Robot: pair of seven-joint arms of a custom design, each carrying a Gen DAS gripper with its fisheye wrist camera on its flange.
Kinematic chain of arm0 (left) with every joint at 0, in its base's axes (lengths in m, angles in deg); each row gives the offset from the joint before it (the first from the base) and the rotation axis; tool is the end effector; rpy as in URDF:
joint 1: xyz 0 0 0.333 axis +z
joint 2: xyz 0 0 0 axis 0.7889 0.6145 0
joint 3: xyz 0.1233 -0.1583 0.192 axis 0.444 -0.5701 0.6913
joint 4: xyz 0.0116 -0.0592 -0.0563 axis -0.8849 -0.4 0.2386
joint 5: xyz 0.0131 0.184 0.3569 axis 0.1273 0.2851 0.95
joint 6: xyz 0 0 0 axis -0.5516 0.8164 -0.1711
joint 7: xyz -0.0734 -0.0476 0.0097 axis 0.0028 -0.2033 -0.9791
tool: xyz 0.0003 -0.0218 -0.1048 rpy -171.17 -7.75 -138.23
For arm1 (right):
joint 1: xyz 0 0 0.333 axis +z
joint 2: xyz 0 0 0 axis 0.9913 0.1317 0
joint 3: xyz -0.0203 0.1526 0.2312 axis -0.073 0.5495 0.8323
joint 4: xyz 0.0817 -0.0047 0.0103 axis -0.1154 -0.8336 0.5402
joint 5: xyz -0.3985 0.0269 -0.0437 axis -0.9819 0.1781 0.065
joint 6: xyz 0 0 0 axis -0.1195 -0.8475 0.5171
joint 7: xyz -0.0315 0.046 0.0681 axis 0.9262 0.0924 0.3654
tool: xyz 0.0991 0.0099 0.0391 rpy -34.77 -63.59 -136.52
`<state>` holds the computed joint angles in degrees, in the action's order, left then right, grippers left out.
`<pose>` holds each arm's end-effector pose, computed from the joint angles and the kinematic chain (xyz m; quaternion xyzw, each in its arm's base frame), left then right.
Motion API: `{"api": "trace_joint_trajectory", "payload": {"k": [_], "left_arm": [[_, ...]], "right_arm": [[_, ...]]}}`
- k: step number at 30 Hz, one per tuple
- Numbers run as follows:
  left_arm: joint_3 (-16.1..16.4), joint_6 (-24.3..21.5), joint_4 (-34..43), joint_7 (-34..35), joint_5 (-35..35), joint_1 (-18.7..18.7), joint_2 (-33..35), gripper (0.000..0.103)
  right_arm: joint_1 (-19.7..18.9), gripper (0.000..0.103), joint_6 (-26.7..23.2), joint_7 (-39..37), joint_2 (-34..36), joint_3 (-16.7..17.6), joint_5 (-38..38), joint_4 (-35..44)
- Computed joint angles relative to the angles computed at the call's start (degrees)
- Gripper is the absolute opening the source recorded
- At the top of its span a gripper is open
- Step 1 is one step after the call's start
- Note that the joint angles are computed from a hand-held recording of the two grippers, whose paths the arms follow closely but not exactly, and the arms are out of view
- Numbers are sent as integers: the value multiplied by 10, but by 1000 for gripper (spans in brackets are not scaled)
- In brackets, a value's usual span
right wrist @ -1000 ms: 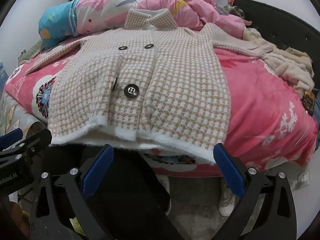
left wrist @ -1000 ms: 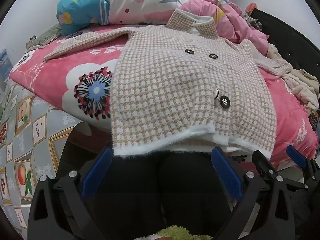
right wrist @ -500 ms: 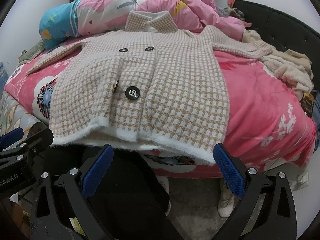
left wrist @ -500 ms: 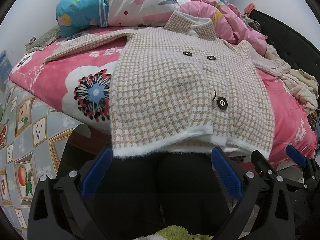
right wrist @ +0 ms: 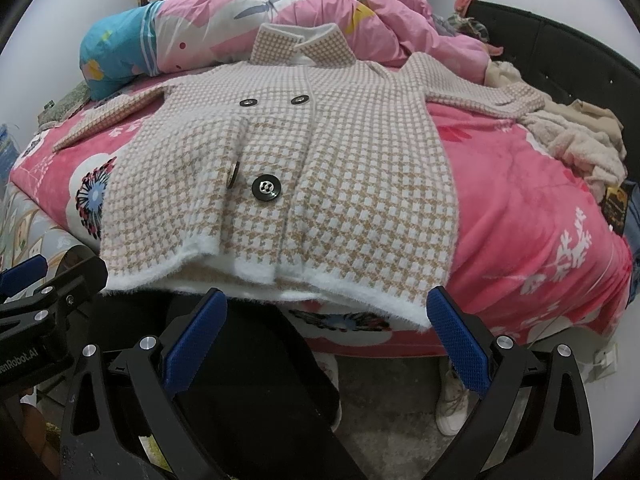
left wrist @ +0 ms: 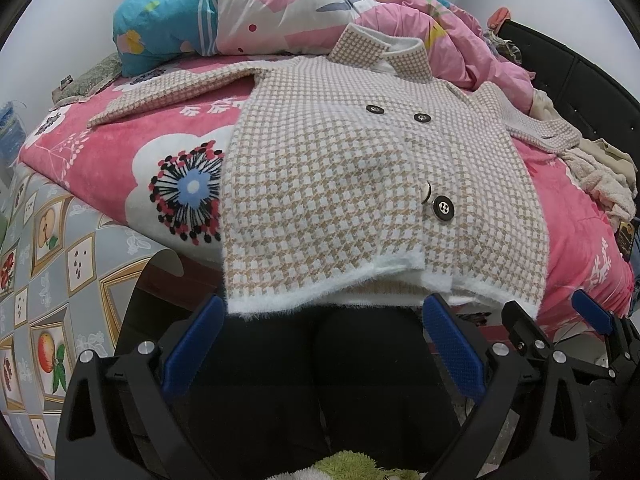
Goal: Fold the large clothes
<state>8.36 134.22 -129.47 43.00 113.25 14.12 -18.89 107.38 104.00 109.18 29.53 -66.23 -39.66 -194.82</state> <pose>0.5141 -0.5154 0.5010 -0.6599 0.6914 -0.2385 0.1722 0.4736 0.3294 0.4670 -0.6113 0.7148 -0.2765 0.1972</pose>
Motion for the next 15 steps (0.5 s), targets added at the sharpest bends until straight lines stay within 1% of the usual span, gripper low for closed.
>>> {"api": "trace_joint_trajectory", "payload": {"k": [15], "left_arm": [[0,1,-1,-2,2,-1,0,98]], "right_arm": [[0,97,3,3,-3,1,0,-6]]}}
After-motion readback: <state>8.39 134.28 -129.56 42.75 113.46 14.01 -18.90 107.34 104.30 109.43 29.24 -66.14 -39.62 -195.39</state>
